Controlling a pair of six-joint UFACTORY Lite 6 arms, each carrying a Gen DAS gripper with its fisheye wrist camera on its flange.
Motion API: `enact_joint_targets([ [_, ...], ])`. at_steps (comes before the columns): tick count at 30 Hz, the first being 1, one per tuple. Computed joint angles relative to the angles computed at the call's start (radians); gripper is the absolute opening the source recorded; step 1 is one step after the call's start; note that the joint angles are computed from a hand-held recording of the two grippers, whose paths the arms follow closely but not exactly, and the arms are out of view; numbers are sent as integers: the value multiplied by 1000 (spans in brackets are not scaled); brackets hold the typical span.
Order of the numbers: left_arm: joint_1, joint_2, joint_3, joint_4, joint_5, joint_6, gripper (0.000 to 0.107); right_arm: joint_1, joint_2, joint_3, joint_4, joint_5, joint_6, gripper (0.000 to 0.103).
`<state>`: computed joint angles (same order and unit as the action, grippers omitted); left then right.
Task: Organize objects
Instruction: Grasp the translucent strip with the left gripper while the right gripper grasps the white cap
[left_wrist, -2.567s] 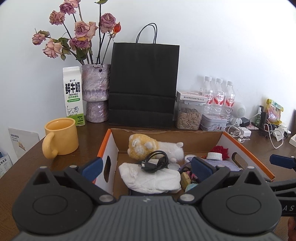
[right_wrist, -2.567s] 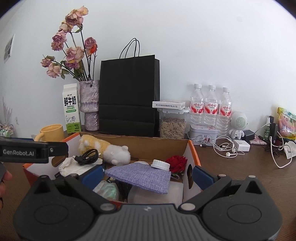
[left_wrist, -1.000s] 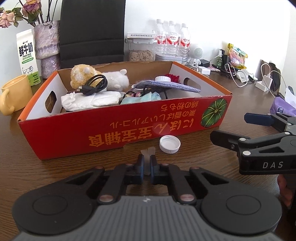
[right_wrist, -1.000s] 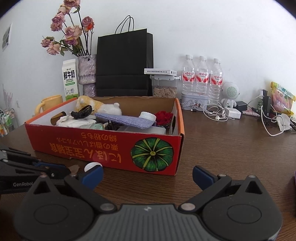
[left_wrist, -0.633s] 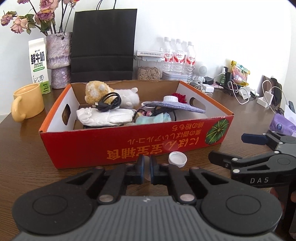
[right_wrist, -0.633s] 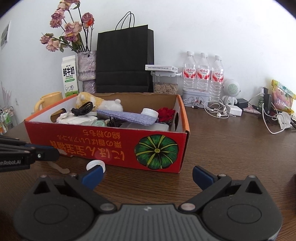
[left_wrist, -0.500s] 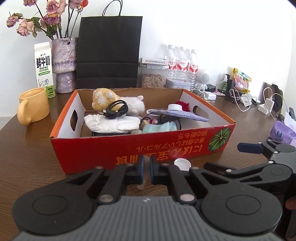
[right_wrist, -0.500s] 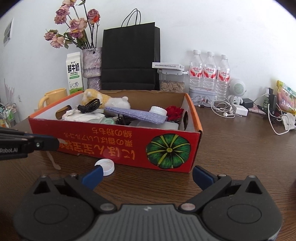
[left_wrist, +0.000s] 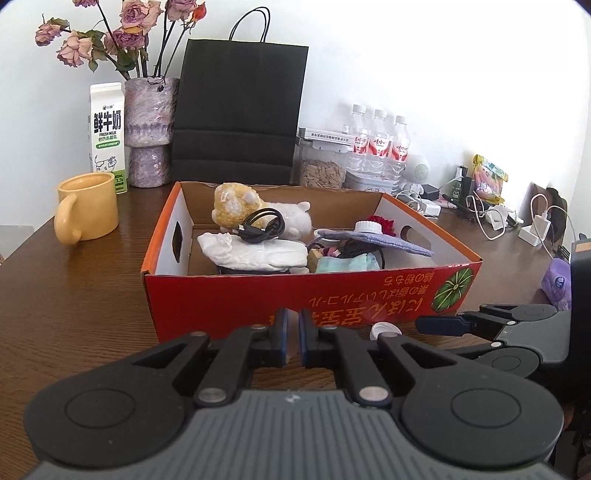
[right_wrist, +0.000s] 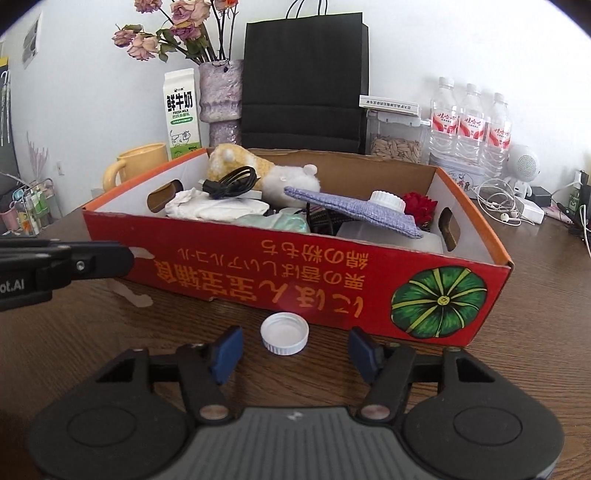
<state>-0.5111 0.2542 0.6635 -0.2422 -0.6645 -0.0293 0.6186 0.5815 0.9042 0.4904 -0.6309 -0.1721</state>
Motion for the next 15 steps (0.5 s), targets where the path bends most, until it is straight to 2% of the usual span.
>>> enact_joint_targets([
  [2,8,-7,-9,17,-5,-13,7,3,14,22,11,13,-5,52],
  [7,17,-14,-21,33,-13,-29,7,17,25,41,46,16,-26,47],
  [14,20,-20,-31,43,-20,-37,7,25,29,50,51,15,-24,27],
  [15,18,-23,-34,40,-22,-37,7,25,27,47,47,15,-19,28],
])
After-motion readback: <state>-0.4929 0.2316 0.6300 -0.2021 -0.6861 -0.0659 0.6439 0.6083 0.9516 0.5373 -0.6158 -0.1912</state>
